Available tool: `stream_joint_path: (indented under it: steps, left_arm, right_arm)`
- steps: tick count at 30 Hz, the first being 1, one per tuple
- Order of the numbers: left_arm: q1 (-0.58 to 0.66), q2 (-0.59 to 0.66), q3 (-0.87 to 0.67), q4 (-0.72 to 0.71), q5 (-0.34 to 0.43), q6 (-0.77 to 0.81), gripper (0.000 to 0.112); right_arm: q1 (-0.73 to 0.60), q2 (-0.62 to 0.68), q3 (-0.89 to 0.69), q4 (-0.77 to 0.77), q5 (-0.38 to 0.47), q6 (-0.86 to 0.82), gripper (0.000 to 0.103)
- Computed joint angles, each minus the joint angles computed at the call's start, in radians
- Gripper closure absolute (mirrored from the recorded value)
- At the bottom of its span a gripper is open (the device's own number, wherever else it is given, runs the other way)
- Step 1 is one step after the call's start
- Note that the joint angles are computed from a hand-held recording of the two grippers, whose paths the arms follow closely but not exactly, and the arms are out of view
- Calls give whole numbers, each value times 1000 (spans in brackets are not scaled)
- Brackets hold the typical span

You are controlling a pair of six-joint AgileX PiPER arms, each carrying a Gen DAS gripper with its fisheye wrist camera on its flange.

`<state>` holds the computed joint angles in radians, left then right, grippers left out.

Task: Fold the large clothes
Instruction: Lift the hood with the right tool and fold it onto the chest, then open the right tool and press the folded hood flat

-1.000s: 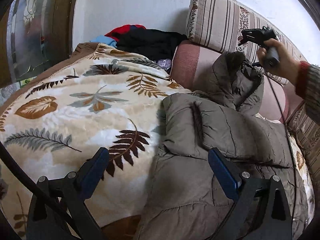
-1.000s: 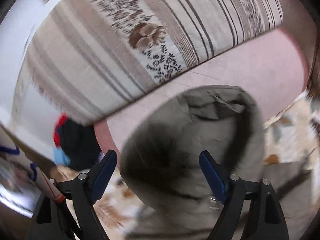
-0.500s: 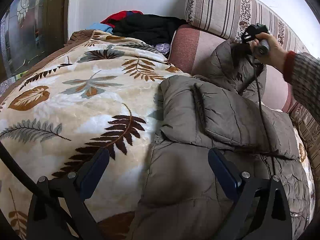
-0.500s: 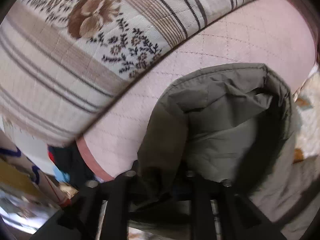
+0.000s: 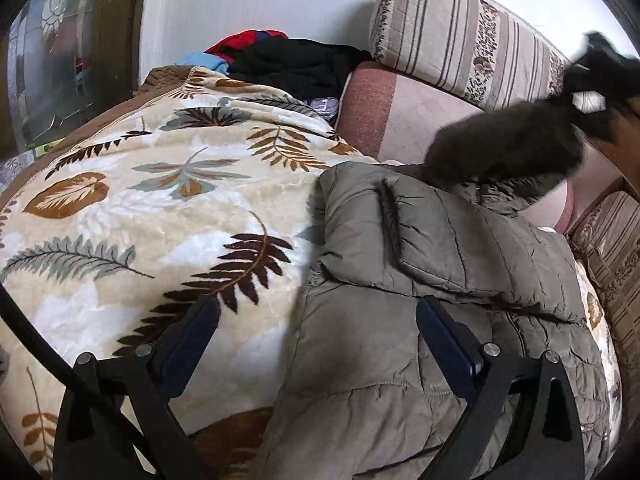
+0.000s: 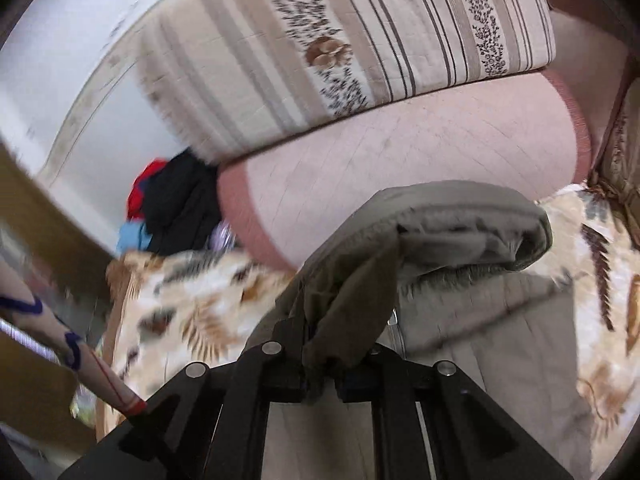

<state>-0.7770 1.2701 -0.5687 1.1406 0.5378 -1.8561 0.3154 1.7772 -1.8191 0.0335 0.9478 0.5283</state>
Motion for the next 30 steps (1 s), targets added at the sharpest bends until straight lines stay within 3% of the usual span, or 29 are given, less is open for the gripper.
stream_joint_path:
  steps: [4,7,10,14,22,26,30]
  left_arm:
    - [-28,-31,18,15,41,-32,14]
    - [-67,-31,17,32,98,-53,14]
    - [-73,-31,16,31,104,-51,14]
    - [-71,-17,13,36,103,-53,14]
    - [-32,20,1,19,62,-24,14]
    - [-17,24,2,8,42,-18,14]
    - [-31,29,0,12,60,-23,14]
  right_arm:
    - [86,-253,339,-33,-71,47,94]
    - [133,-392,549,-38,-132,93,94]
    - [197,-471,723,-78,-195,168,94]
    - [193,-432,864,-48,-310,181,94]
    - [138,-233,973,-69,-510,250,94]
    - [175,-242,1037,-64,-564,282,94]
    - [168,-248,1035,-42,-547,234,93]
